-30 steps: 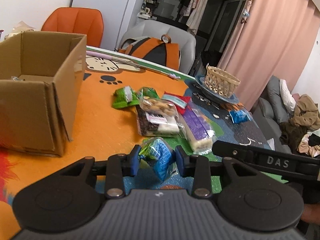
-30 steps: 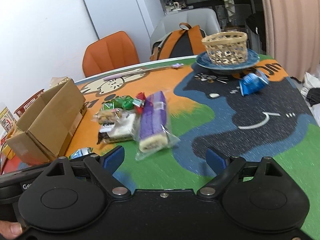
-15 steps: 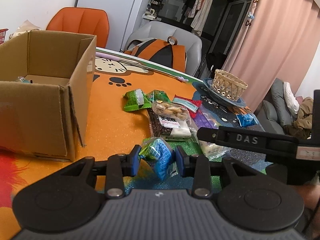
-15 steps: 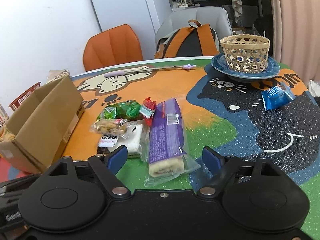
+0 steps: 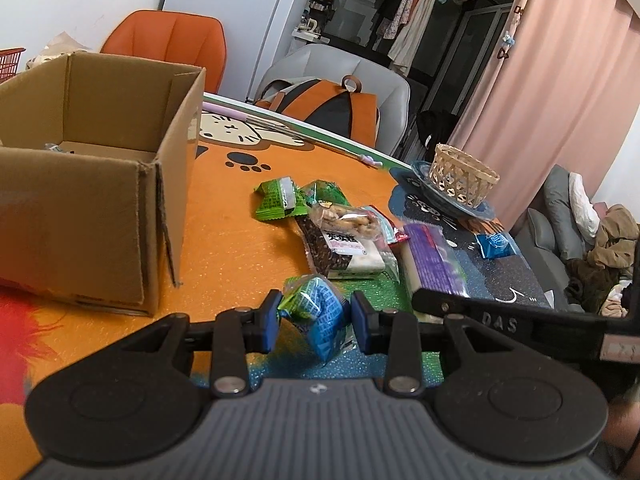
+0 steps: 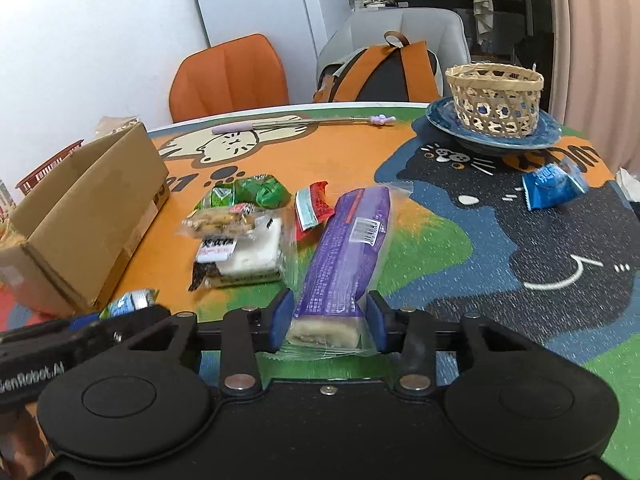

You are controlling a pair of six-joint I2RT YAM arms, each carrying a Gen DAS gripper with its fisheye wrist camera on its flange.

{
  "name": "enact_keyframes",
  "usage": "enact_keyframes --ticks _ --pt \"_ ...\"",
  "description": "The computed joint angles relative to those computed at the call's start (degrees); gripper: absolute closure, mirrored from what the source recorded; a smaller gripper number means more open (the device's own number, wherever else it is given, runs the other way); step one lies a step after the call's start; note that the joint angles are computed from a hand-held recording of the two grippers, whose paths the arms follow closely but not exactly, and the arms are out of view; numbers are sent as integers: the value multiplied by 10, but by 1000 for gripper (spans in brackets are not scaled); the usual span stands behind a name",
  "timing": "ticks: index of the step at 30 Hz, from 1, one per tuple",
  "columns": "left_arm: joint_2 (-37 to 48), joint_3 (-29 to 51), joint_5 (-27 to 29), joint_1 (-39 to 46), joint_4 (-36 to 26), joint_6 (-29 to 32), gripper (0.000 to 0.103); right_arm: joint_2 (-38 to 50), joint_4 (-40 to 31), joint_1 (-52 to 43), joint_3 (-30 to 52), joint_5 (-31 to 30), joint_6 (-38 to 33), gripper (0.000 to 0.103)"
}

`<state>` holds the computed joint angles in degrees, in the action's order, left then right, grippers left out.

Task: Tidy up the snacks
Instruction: 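Close right tool on purple roll-cake packet while left tool holds blue packet, then carry purple packet with right tool over box while left tool carries blue packet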

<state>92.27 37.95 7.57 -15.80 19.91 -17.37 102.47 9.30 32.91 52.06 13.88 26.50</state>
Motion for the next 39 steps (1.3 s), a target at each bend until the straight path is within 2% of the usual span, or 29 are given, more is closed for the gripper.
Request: enact_keyframes --ticks 10,22,24,25,26,28,39 --pt "-22 -26 2 -4 10 -2 67 -56 -18 24 -56 28 15 58" --pt "-59 -44 15 31 4 4 67 16 -32 33 16 79 -2 42" --pt "-62 -44 17 39 1 3 67 21 -26 36 17 89 -10 49" --pt "-64 -45 18 41 0 3 67 21 -30 37 19 95 -12 59" --pt "-65 -45 20 43 -1 3 67 18 -32 35 19 92 -12 64" --pt "-69 -47 23 45 -1 3 67 7 -33 29 11 79 -2 68" --pt "-88 -58 43 60 -3 1 67 -45 -25 44 -24 99 18 71"
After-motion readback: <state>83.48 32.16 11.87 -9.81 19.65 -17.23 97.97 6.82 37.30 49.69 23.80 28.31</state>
